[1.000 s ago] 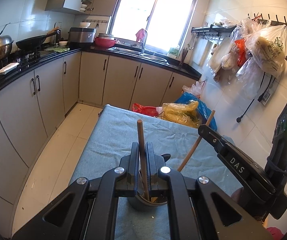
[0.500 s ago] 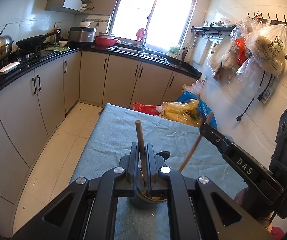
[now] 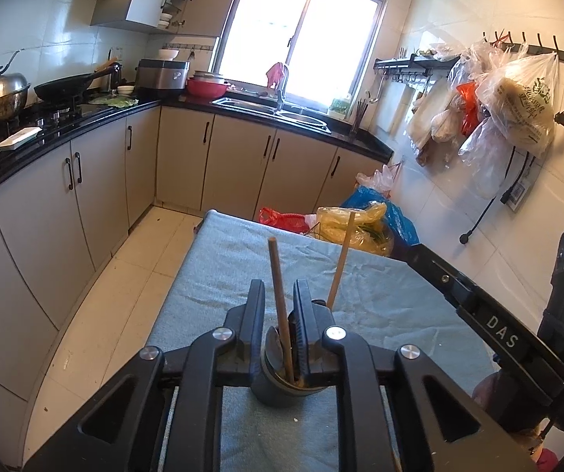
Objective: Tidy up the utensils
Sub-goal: 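Lower the chopsticks into the black cup and open both grippers, then move both grippers down toward the loose chopsticks on the towel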
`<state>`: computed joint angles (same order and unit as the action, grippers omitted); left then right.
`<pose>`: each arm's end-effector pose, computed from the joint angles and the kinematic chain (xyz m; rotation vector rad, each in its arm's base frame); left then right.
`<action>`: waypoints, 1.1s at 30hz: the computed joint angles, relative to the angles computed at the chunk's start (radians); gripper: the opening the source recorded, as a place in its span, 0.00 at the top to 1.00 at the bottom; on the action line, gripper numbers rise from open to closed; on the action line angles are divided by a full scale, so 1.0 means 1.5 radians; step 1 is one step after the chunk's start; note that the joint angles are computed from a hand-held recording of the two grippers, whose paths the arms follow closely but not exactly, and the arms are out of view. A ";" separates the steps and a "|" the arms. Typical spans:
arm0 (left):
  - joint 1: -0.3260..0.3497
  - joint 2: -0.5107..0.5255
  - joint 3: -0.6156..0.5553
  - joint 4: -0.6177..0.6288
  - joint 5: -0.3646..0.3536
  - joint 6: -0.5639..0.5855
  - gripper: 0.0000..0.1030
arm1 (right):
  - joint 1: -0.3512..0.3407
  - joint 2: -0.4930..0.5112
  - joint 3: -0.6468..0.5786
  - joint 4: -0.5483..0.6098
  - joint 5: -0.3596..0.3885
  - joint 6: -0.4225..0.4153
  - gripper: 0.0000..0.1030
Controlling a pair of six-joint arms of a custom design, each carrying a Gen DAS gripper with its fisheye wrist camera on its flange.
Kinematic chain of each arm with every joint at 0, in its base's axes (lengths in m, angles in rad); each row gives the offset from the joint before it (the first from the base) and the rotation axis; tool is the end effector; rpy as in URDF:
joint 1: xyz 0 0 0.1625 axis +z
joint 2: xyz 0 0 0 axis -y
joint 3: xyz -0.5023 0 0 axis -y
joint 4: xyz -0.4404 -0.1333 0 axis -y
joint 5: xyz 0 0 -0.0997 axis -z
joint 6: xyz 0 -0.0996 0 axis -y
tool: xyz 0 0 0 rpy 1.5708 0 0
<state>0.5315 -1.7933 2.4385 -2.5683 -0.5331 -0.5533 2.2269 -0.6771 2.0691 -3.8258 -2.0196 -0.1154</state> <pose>-0.1925 -0.3673 0.3745 0.3334 2.3373 -1.2511 0.4391 -0.4227 0.0612 0.7361 -2.5499 1.3321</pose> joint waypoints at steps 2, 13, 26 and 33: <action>-0.013 -0.008 0.001 0.020 0.009 -0.013 0.83 | 0.002 -0.006 0.007 -0.002 0.001 0.001 0.88; -0.062 -0.042 0.001 0.113 0.023 -0.089 0.82 | 0.010 -0.051 0.070 -0.035 -0.002 0.026 0.83; -0.140 -0.056 0.060 0.212 -0.051 -0.215 0.77 | -0.024 -0.122 0.247 -0.129 -0.001 0.076 0.81; -0.104 0.020 0.092 0.147 -0.141 -0.229 0.77 | -0.095 -0.132 0.367 -0.224 -0.004 0.104 0.81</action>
<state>0.3749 -1.7630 2.5761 -2.3472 -0.7446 -0.8971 2.0846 -0.8756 2.6202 -4.1614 -2.0249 0.0410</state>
